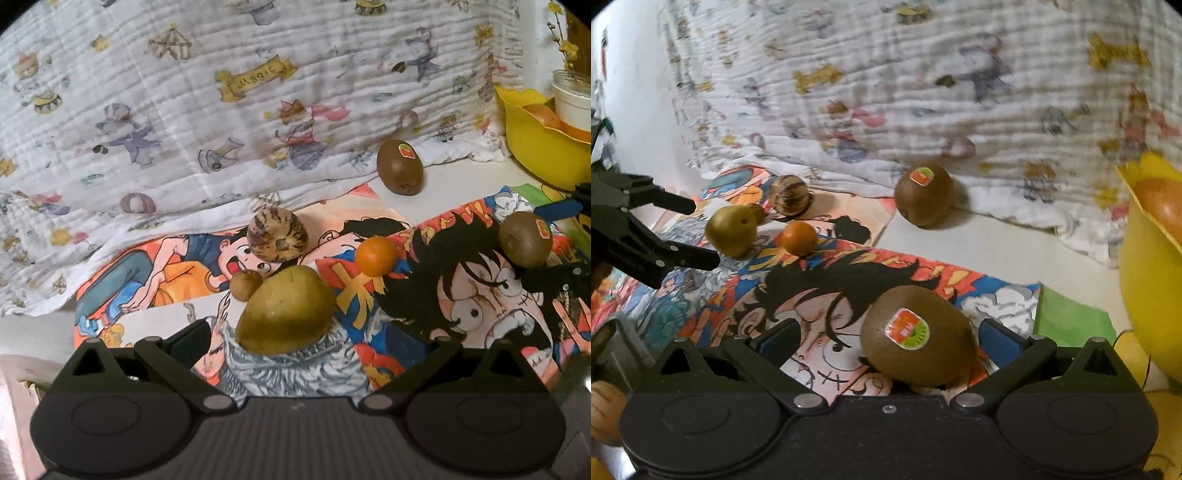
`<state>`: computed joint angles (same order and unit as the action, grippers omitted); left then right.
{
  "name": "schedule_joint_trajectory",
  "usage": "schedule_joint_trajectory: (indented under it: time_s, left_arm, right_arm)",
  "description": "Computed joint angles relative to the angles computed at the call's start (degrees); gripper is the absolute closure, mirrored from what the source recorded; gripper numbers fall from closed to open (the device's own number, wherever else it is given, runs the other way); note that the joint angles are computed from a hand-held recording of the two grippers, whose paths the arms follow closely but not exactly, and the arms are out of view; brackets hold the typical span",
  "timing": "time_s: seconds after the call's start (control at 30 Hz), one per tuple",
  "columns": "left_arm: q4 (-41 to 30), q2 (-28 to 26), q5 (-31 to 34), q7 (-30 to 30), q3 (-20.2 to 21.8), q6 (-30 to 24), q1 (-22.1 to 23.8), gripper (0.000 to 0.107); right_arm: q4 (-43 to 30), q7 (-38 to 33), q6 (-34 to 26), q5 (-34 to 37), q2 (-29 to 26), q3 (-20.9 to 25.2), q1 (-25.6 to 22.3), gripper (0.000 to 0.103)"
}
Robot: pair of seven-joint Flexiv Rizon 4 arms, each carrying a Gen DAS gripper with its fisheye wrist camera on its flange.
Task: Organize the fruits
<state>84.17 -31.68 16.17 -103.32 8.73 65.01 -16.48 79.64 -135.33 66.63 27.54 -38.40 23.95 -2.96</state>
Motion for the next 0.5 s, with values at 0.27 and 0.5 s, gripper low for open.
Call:
schedule_joint_trajectory:
  time_s: [0.27, 0.5]
  left_arm:
    - [-2.16, -2.79, -0.43, 1.98, -0.23, 1.12, 0.35, 0.004]
    - [-1.66, -3.76, -3.26, 3.27, -0.96, 2.73, 1.43, 0.011]
  right_arm:
    - [-0.14, 1.79, 0.57, -1.63, -0.98, -0.78, 1.05, 0.008]
    - [1.28, 2.92, 4.89, -3.64, -1.25, -0.41, 1.62, 0.023]
